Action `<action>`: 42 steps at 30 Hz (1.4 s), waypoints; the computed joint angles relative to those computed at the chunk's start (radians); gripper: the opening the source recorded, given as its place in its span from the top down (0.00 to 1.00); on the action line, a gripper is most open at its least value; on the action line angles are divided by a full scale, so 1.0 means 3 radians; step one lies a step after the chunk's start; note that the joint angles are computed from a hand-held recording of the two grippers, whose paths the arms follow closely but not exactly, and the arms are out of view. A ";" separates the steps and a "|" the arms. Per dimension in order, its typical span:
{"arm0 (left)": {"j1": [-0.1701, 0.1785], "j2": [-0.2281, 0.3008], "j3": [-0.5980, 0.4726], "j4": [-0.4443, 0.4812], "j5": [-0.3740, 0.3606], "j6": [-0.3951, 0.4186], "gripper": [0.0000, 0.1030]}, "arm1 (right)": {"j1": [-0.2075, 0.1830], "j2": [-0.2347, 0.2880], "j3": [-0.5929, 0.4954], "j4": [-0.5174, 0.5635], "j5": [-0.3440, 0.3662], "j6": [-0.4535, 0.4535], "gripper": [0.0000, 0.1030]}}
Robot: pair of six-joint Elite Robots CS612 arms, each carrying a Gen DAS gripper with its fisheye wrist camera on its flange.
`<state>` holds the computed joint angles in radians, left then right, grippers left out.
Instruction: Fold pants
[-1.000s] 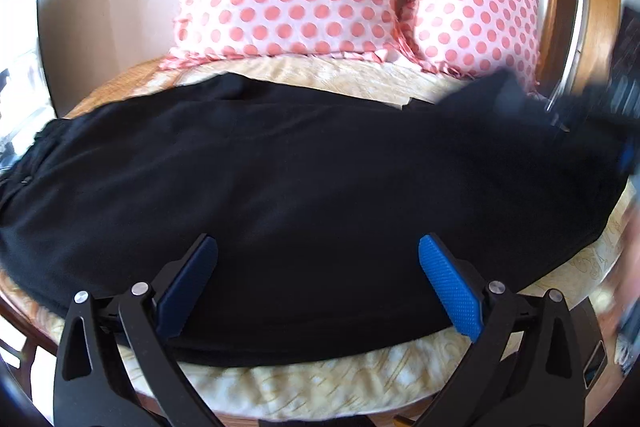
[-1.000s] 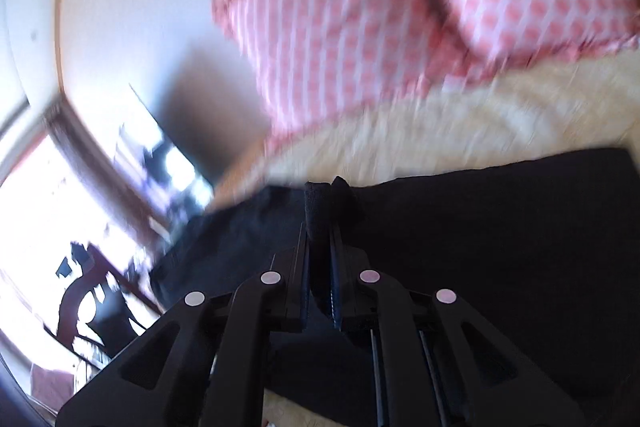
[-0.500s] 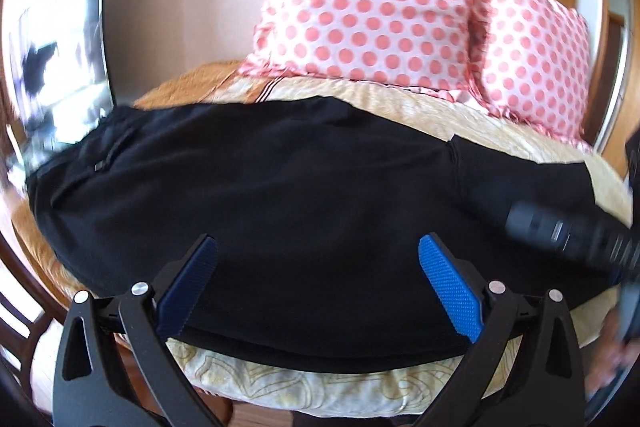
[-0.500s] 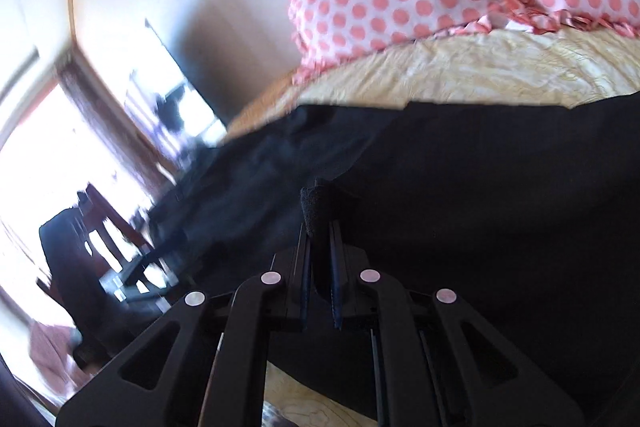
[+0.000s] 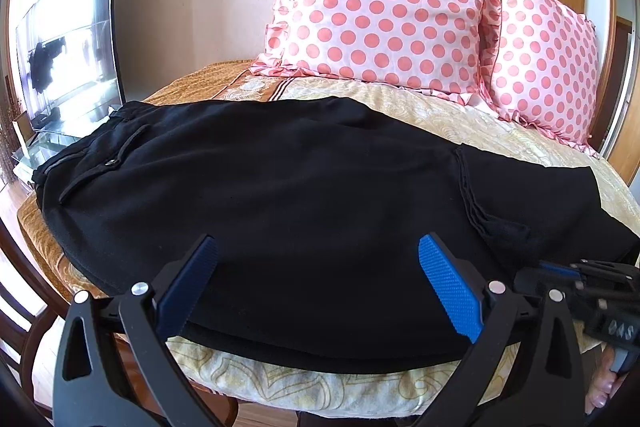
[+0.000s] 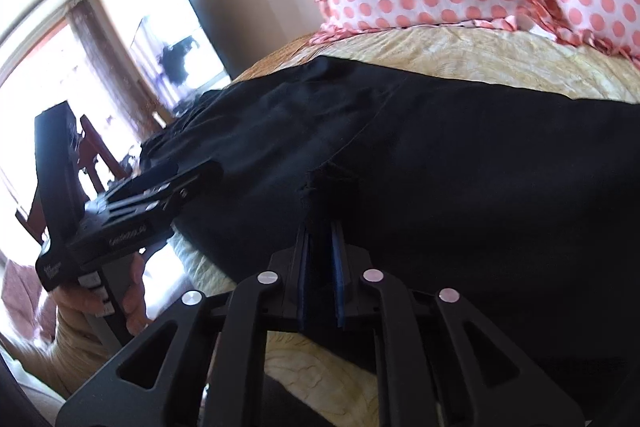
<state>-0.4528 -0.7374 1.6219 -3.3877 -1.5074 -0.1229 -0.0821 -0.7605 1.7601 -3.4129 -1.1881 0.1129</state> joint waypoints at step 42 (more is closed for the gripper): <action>0.0859 0.0092 -0.0343 0.0336 -0.0595 -0.2006 0.09 | 0.0161 0.0073 -0.0070 -0.0153 -0.0630 -0.0293 0.72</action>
<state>-0.1951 -0.7096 1.5192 -3.2869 -1.6859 -0.7248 -0.0337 -0.7386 1.7392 -3.4589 -1.3772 0.0250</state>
